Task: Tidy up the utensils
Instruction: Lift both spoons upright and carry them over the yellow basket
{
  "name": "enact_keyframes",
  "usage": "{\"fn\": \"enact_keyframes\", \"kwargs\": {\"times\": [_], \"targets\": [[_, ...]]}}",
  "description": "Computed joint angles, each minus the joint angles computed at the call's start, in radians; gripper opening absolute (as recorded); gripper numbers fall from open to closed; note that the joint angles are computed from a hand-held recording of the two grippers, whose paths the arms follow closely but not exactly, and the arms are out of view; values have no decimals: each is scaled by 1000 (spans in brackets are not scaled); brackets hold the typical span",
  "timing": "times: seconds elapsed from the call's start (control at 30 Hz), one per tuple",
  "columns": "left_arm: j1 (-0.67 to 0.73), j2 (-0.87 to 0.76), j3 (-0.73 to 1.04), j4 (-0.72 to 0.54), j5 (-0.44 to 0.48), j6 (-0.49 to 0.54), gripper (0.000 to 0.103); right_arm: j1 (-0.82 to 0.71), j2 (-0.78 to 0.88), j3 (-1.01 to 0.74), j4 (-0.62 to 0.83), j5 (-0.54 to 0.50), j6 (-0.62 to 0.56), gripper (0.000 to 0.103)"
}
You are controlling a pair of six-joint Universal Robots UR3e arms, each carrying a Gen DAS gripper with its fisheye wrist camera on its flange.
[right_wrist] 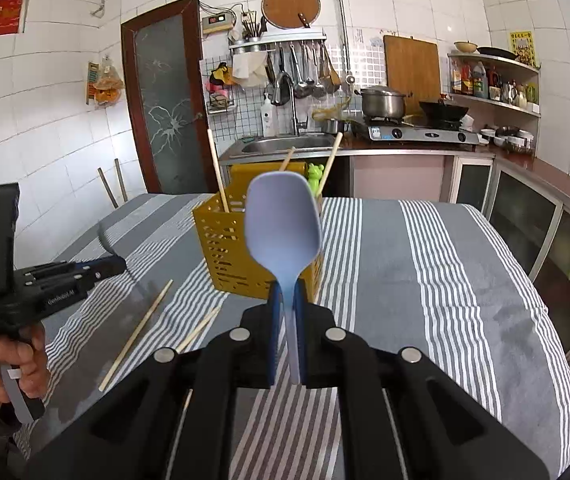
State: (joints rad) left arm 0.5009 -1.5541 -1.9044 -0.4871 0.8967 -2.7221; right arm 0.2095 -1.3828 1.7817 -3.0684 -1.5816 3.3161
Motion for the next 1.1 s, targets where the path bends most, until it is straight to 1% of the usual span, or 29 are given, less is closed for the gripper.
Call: {"fn": "enact_keyframes", "kwargs": {"times": [0.2,0.33,0.4,0.43,0.47,0.53,0.6,0.67,0.73,0.77,0.87,0.97,1.0,1.1], "targets": [[19,25,12,19,-32,-17,1,11,-5,-7,-10,-16,-5,8],[18,4,35,-24,-19,1,1,13,-1,-6,-12,-19,-4,7],[17,-20,35,-35,2,16,6,1,-4,7,-17,-8,-8,7],[13,-45,50,-65,15,28,15,0,-3,6,-15,-6,-9,7],[7,-67,57,-66,29,30,24,-4,1,5,-14,-1,-9,7],[-18,-112,57,-22,82,49,27,-9,8,0,-10,6,-7,7],[-50,-161,62,11,122,84,33,-15,19,-6,-6,16,-11,7],[-88,-215,82,56,176,114,43,-22,34,-14,-3,26,-12,8],[-114,-260,115,46,192,155,46,-27,45,-25,3,30,-11,8],[-127,-284,129,60,210,165,50,-32,52,-27,4,34,-12,8],[-175,-359,187,76,267,202,55,-38,76,-49,16,38,-11,8],[-226,-448,291,40,348,231,55,-42,100,-71,25,43,-14,8],[-246,-480,330,16,385,260,55,-44,108,-79,29,46,-15,8],[-263,-515,375,6,414,298,56,-47,130,-100,38,50,-17,8]]}}
